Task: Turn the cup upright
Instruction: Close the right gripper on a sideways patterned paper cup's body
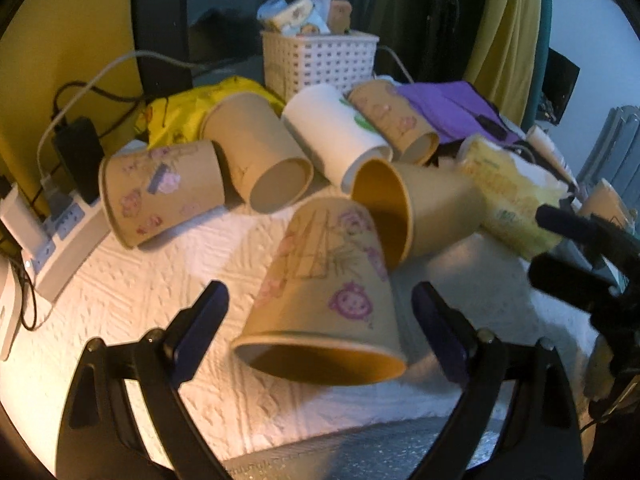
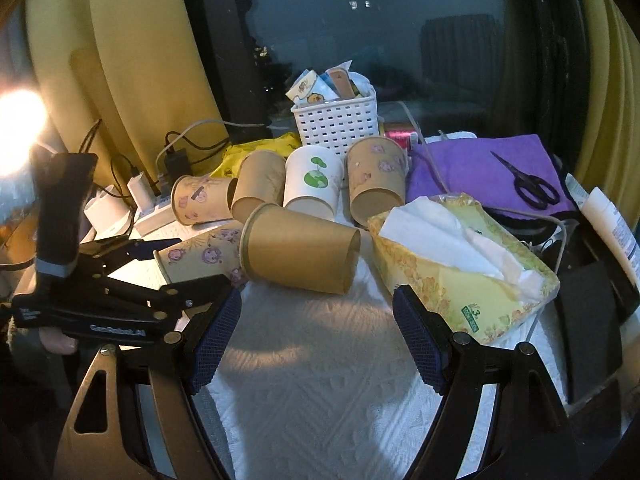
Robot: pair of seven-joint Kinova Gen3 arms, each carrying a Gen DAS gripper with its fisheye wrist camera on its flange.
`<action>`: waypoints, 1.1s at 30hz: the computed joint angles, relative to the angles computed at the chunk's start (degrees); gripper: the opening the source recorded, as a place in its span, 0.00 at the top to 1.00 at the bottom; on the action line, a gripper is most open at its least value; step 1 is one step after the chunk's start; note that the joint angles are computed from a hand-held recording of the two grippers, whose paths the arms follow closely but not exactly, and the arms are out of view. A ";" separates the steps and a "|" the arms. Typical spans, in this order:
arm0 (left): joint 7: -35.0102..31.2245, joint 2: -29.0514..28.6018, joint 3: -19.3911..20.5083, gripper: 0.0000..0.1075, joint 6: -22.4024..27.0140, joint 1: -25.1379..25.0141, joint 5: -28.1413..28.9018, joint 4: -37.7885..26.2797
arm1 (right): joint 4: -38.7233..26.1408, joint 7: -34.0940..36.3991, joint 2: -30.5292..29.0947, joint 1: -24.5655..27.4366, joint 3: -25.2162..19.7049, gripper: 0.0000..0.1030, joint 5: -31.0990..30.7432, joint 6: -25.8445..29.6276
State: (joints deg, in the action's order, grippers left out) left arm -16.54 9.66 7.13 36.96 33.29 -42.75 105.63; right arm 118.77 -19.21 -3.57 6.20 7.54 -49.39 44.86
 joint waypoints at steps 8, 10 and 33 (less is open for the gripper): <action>-1.88 -2.00 0.11 0.34 -2.87 -1.24 1.75 2.48 | 0.42 -0.92 -1.28 -0.36 0.27 0.21 0.73 -0.13; -1.34 -3.50 0.60 0.34 -3.17 -1.35 1.65 3.64 | 0.58 -1.69 -2.08 -0.66 0.29 0.21 1.39 -0.09; 5.87 -20.26 25.60 0.34 5.15 -3.50 5.79 12.17 | 6.64 -17.07 -20.79 -9.34 3.92 0.21 16.60 6.84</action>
